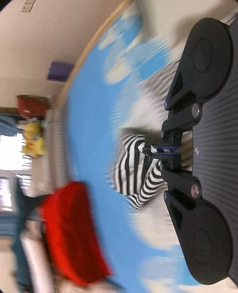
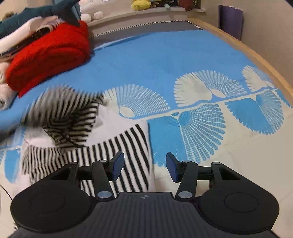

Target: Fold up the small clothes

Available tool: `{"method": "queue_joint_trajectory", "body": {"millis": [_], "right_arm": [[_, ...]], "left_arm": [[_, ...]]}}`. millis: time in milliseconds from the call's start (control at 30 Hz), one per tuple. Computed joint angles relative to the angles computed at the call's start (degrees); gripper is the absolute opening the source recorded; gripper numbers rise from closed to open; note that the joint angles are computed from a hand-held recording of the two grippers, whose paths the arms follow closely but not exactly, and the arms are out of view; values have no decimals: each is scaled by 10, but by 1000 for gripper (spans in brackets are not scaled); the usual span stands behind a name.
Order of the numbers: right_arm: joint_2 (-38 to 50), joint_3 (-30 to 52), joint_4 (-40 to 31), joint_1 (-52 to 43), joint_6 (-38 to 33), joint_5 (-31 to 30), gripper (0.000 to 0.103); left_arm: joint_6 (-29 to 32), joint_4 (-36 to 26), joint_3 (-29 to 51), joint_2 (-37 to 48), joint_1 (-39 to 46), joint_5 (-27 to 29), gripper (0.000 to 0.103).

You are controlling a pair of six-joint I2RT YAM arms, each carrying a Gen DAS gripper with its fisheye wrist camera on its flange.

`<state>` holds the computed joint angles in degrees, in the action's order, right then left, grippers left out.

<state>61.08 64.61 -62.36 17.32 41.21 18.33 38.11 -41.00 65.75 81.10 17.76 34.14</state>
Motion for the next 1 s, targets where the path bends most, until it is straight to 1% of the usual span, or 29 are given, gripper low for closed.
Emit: {"method": "queue_joint_trajectory", "body": {"millis": [33, 67, 100, 133, 167, 200, 233, 267, 300, 333, 400, 433, 467, 500, 567, 600, 633, 700, 767, 900, 967, 1000], "right_arm": [[0, 6, -2, 4, 11, 2, 52], [0, 13, -5, 8, 22, 4, 52], [-1, 18, -6, 12, 32, 6, 52], [-3, 23, -7, 18, 41, 9, 52], [-6, 27, -9, 26, 49, 14, 52], [-7, 30, -11, 34, 53, 19, 52], [-6, 33, -14, 41, 57, 25, 52], [-5, 36, -18, 50, 62, 30, 52], [-4, 36, -20, 58, 68, 34, 52], [-3, 35, -20, 65, 73, 37, 52], [4, 30, -17, 75, 82, 33, 52], [8, 26, -11, 74, 85, 23, 52], [10, 21, -2, 75, 90, 11, 52], [11, 13, 11, 74, 95, -4, 51], [15, -3, 36, 74, 106, -36, 46], [17, -14, 52, 72, 112, -58, 44], [22, -26, 67, 68, 117, -82, 44], [40, -41, 90, 65, 133, -125, 44], [64, -55, 114, 66, 145, -158, 44], [121, -60, 153, 93, 163, -182, 44], [148, -56, 168, 108, 170, -185, 44], [164, -53, 173, 116, 173, -184, 44]], "left_arm": [[55, -86, -5, -21, 47, -5, 3], [114, -172, -4, -28, 91, -22, 4], [171, -241, 1, -26, 127, -48, 5], [218, -294, 8, -22, 152, -87, 5], [254, -328, 20, -18, 170, -115, 5], [272, -342, 34, -17, 181, -113, 9], [271, -344, 58, -15, 188, -94, 10], [247, -336, 82, -8, 185, -74, 15], [200, -325, 112, 9, 172, -53, 23], [143, -309, 143, 33, 157, -36, 26], [29, -255, 165, 66, 122, -27, 27], [-30, -210, 164, 87, 108, -26, 27], [-82, -169, 158, 104, 94, -40, 27], [-120, -140, 151, 128, 85, -60, 27], [-170, -136, 180, 190, 59, -136, 26], [-192, -145, 198, 220, 53, -159, 26], [-209, -158, 222, 255, 52, -155, 26], [-234, -177, 256, 299, 47, -143, 26], [-241, -183, 256, 306, 49, -136, 26], [-244, -202, 273, 329, 57, -119, 26], [-243, -214, 285, 342, 56, -113, 26], [-237, -215, 278, 340, 57, -112, 26]]}}
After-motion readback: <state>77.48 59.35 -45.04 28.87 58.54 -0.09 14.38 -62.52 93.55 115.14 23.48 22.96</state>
